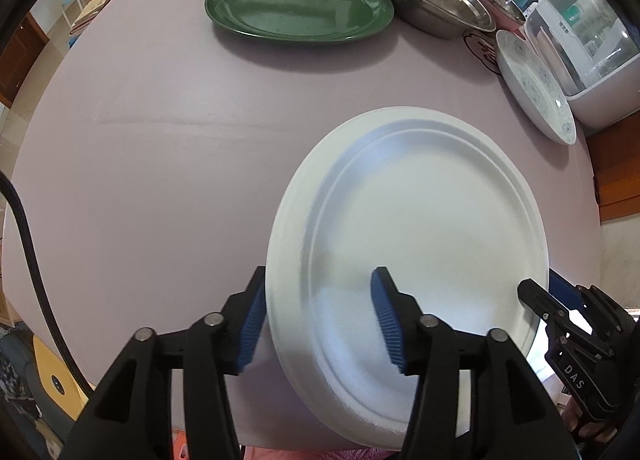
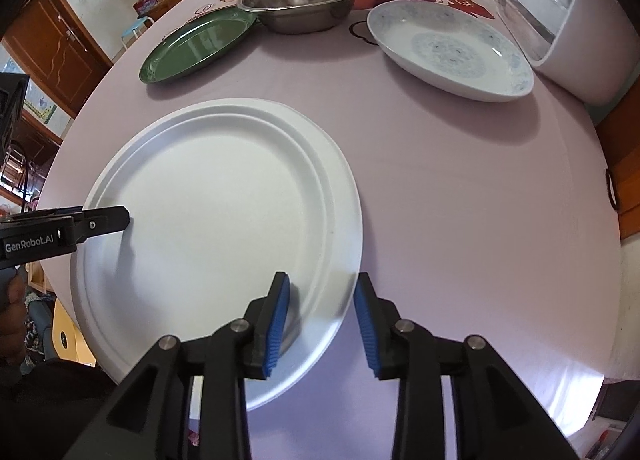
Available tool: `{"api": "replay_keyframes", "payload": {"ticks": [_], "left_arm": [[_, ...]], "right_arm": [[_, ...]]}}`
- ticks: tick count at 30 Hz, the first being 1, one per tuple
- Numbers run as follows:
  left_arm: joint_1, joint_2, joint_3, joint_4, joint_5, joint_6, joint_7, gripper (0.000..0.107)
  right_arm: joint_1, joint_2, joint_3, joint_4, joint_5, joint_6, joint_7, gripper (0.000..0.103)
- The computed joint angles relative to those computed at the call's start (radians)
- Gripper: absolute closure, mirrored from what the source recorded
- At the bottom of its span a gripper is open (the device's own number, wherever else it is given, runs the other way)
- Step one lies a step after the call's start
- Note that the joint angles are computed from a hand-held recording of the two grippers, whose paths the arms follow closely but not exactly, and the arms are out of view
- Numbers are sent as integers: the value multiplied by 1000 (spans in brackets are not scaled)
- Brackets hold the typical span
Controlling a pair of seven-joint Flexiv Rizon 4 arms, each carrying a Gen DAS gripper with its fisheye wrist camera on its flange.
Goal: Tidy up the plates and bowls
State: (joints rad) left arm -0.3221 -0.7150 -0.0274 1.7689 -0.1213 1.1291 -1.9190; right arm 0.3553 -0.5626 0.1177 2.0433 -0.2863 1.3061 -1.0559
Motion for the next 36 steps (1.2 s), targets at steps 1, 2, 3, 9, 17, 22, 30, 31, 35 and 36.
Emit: {"api": "replay_keyframes", "payload": {"ticks": [1,2,3,9,17,22,30,31,35,36], "left_arm": [[-3,-1,4,-3,3,-1,-4,53],[-9,-1,11,-7,8,0,-10,49],[-14,-1,17,-9,14,2,-17,48],[-35,22,43,8,46,33,-63,40],[-125,79,139,56,157,88,-196,35],[-159,135,173,99,236,116,-275,35],[-185,188,175,86,337,137,-327,27],[-185,190,169,76,344,136,-322,27],[-186,182,147,13,361,109,-295,22],[-181,176,138,-4,361,107,-283,21]], "right_arm": [[0,-1,0,-2,0,-1,-2,63],[-2,-2,2,-3,0,-2,-5,61],[-5,-2,4,-3,2,0,-9,57],[-8,11,-4,11,4,30,-11,50],[9,44,-41,82,-12,130,8,42],[27,72,-71,136,-22,197,26,42],[103,130,-195,216,-42,305,68,39],[118,138,-216,225,-41,315,76,36],[184,164,-314,248,-27,355,101,33],[199,171,-337,251,-22,362,105,33]]}}
